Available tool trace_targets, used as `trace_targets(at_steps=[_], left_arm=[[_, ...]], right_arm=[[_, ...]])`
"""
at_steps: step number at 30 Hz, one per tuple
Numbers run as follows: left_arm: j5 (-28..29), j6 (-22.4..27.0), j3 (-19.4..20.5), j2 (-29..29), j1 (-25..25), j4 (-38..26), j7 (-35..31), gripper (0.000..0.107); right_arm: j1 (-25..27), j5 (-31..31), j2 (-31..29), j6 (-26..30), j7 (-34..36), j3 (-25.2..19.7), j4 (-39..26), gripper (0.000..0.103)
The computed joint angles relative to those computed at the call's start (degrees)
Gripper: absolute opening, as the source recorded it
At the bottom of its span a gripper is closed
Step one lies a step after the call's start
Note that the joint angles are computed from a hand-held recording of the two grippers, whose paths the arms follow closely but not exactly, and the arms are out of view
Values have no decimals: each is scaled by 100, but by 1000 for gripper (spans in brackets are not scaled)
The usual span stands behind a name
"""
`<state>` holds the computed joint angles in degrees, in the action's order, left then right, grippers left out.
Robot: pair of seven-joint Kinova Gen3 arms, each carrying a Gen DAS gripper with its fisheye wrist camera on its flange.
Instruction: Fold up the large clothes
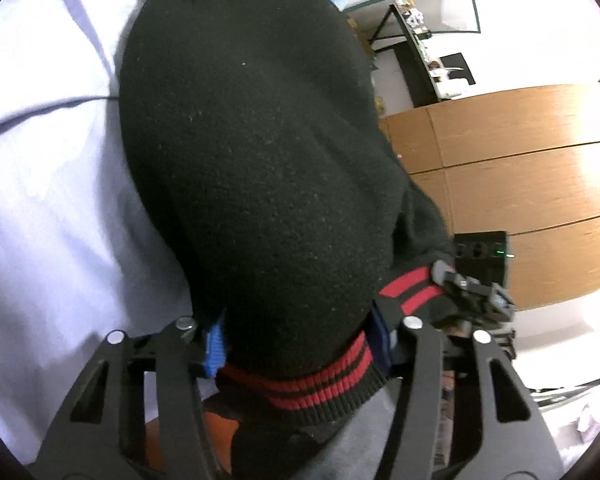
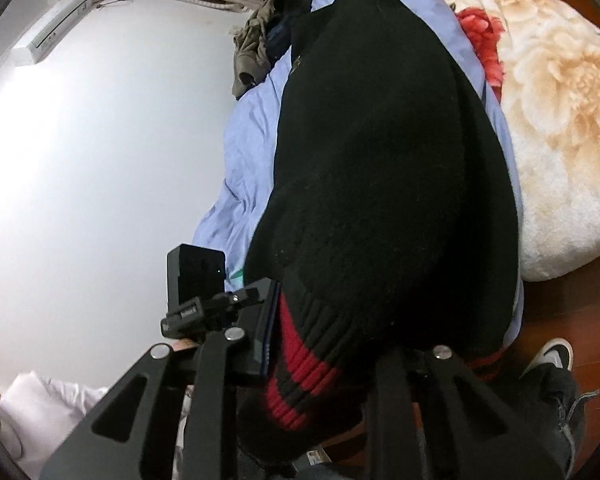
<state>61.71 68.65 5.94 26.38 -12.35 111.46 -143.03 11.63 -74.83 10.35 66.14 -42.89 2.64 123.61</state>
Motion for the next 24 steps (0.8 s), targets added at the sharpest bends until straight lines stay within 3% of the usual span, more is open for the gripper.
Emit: trace_targets(at_steps=[1,2,3,5,7,9,11,12,13,14,18,21,24], left_arm=[[-38,104,33,115,-42,-80,-44,53],[-55,158,37,237,-32,-152,-15,54],[-87,131,102,370,-70,-170,-5,61],[-86,-121,434,567,-282,-96,-31,80],[-31,-520,959,719,-629,77,-163,87],[-228,-711,1280,729,-688,-25,64,90],[-560,-545,1478,708,-710,-295,380,90],[-733,-406,1418,685,-597,-467,612,82],[-848,-260,1252,639,-475,-581,845,56],[-869,-27,1048,668,-347,-725,1078,51],[-586,905,609,371,-386,-1017,2010,42],[-271,1602,-157,75,113,-1616,2709,37],[215,2038,-953,-21,652,-2250,3408,35]], right_arm=[[50,0,106,49,98,-28,7,47],[151,93,237,7,112,-148,-11,68],[342,280,320,-40,34,-365,-68,72],[694,655,609,-242,-338,-896,-221,72],[1143,746,906,-317,-616,-1427,-296,70],[1564,892,1073,-422,-1058,-1939,-391,49],[1724,892,1183,-397,-1524,-2114,-416,38],[1666,869,1136,-333,-1757,-2042,-403,31],[1513,880,1041,-217,-1990,-1864,-443,28],[1298,884,916,-19,-2223,-1599,-523,23],[344,777,419,908,-3155,-537,-1276,21],[-295,748,358,1481,-3854,259,-2071,21],[-1000,542,361,1649,-4553,1056,-2868,21]])
